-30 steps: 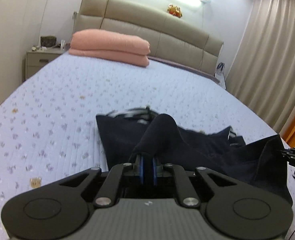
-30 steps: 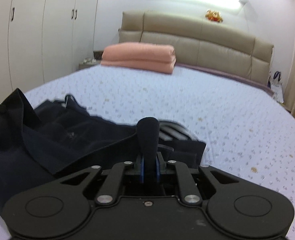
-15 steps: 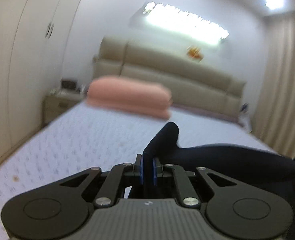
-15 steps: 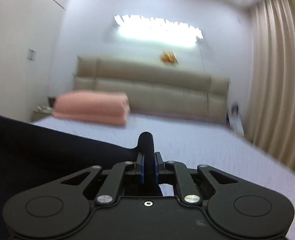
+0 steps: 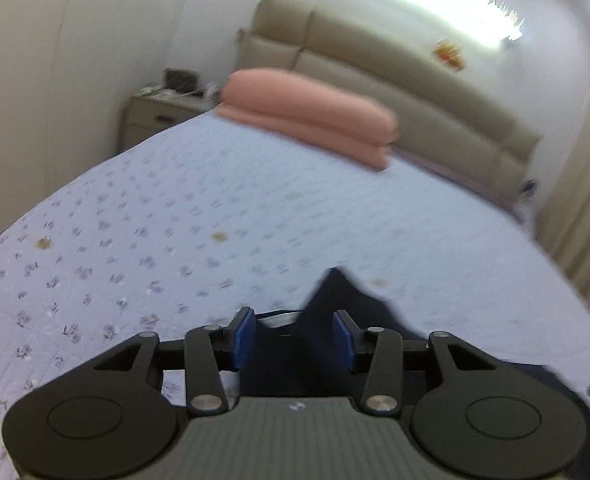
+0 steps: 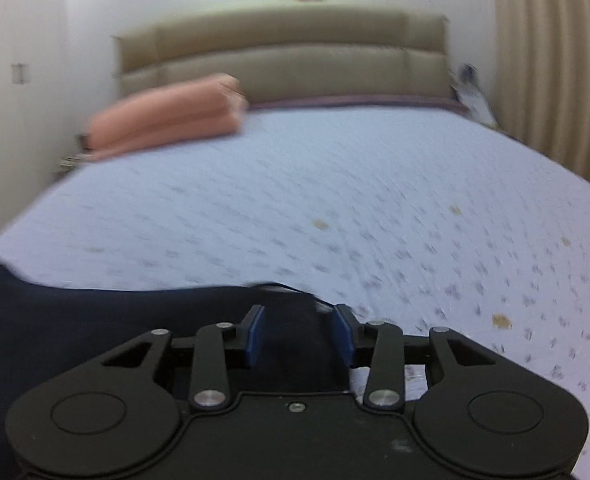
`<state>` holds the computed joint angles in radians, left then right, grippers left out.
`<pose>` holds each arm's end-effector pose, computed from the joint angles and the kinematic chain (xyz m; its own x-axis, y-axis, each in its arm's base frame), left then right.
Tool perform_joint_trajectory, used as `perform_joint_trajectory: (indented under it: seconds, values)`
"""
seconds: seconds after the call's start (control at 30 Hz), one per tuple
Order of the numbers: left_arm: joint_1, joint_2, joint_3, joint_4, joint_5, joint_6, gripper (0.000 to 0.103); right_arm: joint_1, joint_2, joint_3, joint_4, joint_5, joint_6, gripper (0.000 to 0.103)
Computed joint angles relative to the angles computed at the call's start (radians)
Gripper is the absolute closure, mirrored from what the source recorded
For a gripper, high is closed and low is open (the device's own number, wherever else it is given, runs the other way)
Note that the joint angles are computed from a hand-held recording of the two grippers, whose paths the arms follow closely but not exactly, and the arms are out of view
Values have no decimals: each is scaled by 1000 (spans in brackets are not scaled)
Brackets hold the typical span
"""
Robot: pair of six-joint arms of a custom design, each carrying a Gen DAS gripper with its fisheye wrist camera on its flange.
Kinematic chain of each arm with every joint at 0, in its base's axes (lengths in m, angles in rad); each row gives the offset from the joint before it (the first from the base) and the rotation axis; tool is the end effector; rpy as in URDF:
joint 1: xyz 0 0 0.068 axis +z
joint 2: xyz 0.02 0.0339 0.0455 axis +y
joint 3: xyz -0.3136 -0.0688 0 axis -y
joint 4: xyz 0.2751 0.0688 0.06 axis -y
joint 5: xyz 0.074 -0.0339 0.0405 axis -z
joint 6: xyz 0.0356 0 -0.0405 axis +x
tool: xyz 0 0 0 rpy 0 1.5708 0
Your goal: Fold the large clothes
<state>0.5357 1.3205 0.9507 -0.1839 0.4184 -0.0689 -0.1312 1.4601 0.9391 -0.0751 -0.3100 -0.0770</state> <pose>0.2749 0.1464 0.3178 -0.4395 -0.3340 -0.8339 -0.2000 0.9414 -0.2717 0.3416 -0.0341 0.2797 -0.5453 -0.0019 -0.8383 -0.1681 0.9799 0.1071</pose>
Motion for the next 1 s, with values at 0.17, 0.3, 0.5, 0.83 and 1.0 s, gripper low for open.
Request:
perform_joint_trajectory:
  seconds: [0.17, 0.3, 0.5, 0.83, 1.0]
  values:
    - [29, -250, -164, -53, 83, 46, 64, 79, -269, -112, -120, -55, -101, 79]
    - [-8, -407, -378, -15, -35, 37, 65, 197, -288, -199, -111, 11, -113, 93]
    - [-123, -477, -600, 197, -267, 79, 64, 241, -138, -372, 182, 51, -56, 94]
    - [-135, -479, -613, 218, -268, 87, 57, 380, -421, -386, 135, 90, 37, 86]
    - [-150, -501, -608, 185, -290, 90, 57, 543, -327, -309, 27, 191, 100, 87]
